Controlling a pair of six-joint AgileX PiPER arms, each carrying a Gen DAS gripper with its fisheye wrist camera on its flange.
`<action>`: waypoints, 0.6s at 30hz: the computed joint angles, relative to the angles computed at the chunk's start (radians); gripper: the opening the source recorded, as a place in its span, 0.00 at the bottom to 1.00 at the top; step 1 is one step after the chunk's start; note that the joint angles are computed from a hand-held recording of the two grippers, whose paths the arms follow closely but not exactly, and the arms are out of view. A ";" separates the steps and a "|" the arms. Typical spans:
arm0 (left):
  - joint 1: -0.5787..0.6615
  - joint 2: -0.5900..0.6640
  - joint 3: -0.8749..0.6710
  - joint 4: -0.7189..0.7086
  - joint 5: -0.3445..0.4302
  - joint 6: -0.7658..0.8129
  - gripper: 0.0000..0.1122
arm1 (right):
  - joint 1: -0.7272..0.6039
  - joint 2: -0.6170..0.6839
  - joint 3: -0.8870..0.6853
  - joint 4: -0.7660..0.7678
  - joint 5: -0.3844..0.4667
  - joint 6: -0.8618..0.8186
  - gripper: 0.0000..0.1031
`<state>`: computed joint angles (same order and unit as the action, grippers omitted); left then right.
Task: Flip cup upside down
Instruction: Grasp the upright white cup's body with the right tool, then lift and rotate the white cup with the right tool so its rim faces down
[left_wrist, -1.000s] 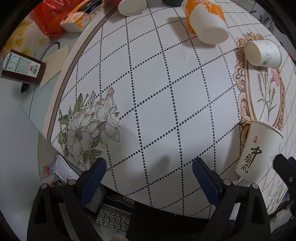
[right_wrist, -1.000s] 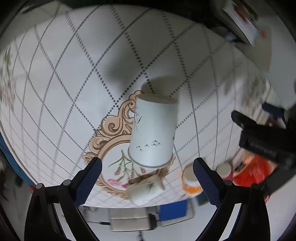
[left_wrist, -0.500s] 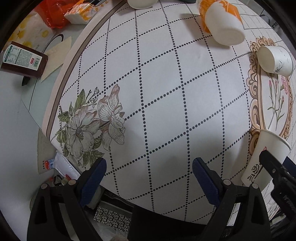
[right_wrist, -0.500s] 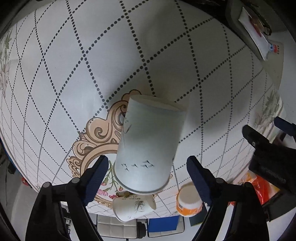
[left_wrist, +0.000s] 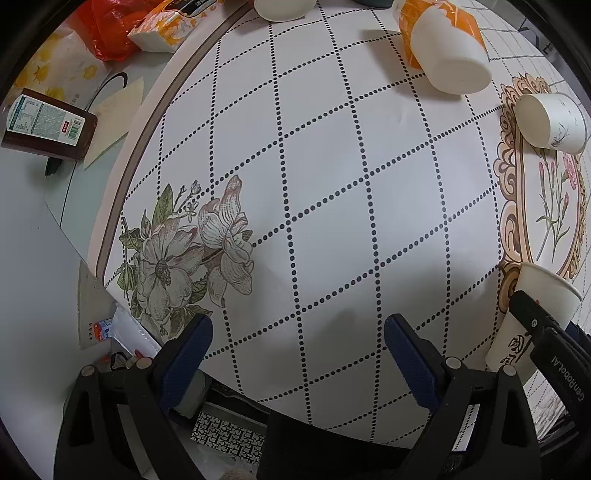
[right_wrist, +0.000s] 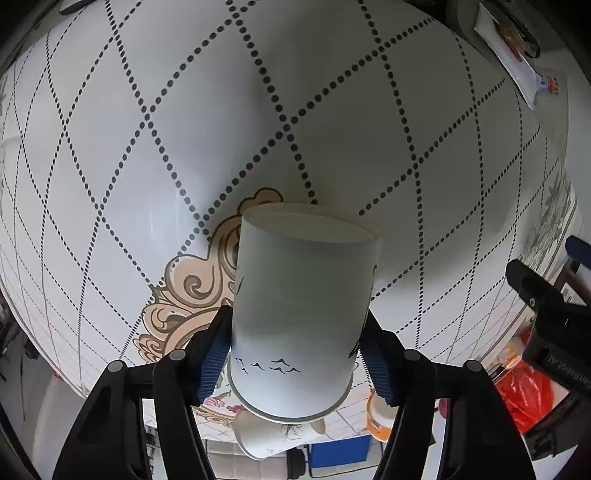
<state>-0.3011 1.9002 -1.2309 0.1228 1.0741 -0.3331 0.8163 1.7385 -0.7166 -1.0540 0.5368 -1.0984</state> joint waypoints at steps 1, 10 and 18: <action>0.001 0.000 -0.001 0.002 0.002 0.000 0.85 | -0.007 0.001 0.000 -0.005 -0.006 0.006 0.65; -0.010 -0.005 -0.023 0.016 0.018 -0.005 0.85 | 0.015 0.017 -0.053 0.051 0.008 0.065 0.63; -0.017 0.009 -0.084 0.027 0.062 0.003 0.85 | 0.029 0.106 -0.237 0.214 0.131 0.140 0.63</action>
